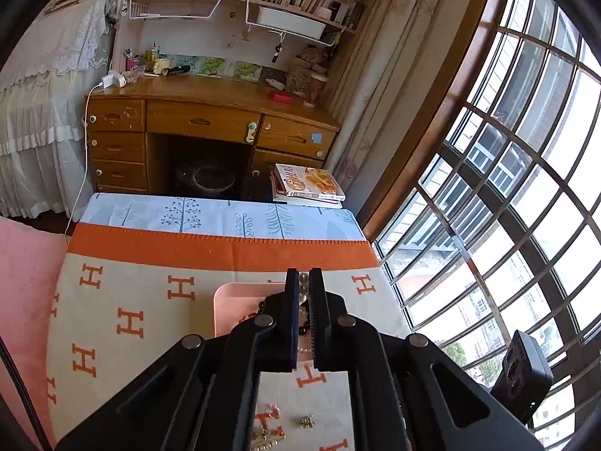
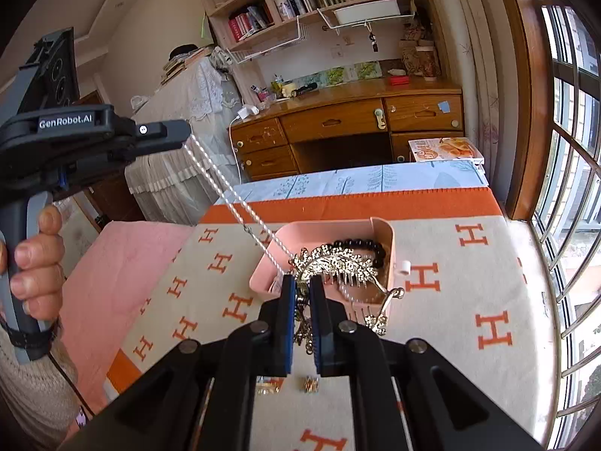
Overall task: Organize jewelry
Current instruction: 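Carry the pearl necklace and gold comb into the pink box and release, then move both tools toward the brooches and rings beside the box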
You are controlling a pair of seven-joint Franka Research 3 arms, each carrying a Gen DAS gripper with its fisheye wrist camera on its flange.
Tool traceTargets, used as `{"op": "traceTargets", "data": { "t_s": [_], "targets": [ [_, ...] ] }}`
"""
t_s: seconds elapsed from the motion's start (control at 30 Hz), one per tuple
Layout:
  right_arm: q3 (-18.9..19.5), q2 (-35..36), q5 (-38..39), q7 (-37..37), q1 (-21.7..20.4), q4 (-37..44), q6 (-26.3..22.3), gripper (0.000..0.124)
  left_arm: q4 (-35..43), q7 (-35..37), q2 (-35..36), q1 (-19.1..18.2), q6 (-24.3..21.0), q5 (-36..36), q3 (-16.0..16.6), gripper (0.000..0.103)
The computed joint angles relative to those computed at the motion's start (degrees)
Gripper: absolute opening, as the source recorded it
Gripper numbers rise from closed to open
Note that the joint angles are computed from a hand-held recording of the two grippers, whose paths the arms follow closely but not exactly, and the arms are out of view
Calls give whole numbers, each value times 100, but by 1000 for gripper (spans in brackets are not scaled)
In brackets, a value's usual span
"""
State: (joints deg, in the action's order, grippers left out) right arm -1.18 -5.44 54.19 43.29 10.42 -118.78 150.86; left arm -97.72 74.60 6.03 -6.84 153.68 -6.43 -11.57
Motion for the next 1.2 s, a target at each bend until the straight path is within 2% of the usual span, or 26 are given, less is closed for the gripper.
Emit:
{"op": "traceTargets", "data": {
  "t_s": [0.13, 0.3, 0.43, 0.6, 0.63, 0.7, 0.77, 0.83, 0.87, 1.03, 1.2],
  "targets": [
    [44, 643, 10, 286, -72, 653, -20, 7, 668, -715, 693, -133, -132, 935, 181, 3],
    [196, 1270, -306, 755, -229, 1204, -157, 7, 1125, -1042, 1262, -117, -149, 1387, 229, 3],
    [306, 1663, -639, 1120, -320, 1515, -290, 7, 1202, -939, 1459, 0, -99, 1355, 118, 3],
    [400, 2028, -1005, 1488, -392, 1783, -505, 8, 1205, -327, 1713, 218, -452, 878, -171, 3],
    [409, 2092, -1110, 1557, -403, 1854, -616, 9, 1177, -206, 1745, 244, -569, 775, -215, 5],
    [399, 2167, -1369, 1787, -397, 1946, -819, 10, 1061, -22, 1758, 271, -794, 604, -265, 15],
    [436, 2163, -1359, 1797, -458, 1943, -918, 11, 804, 90, 1660, 278, -872, 476, -275, 39],
    [475, 2045, -1226, 1724, -509, 1798, -879, 12, 347, 154, 1412, 283, -683, 384, -262, 52],
    [489, 1987, -1161, 1662, -528, 1733, -877, 13, 133, 182, 1285, 283, -573, 347, -253, 55],
    [468, 1605, -919, 1459, -533, 1330, -864, 14, -895, 454, 551, 353, -194, -23, -234, 56],
    [407, 1069, -579, 1090, -453, 769, -833, 14, -1971, 315, -304, 242, 304, 105, -1, 64]
  ]
}}
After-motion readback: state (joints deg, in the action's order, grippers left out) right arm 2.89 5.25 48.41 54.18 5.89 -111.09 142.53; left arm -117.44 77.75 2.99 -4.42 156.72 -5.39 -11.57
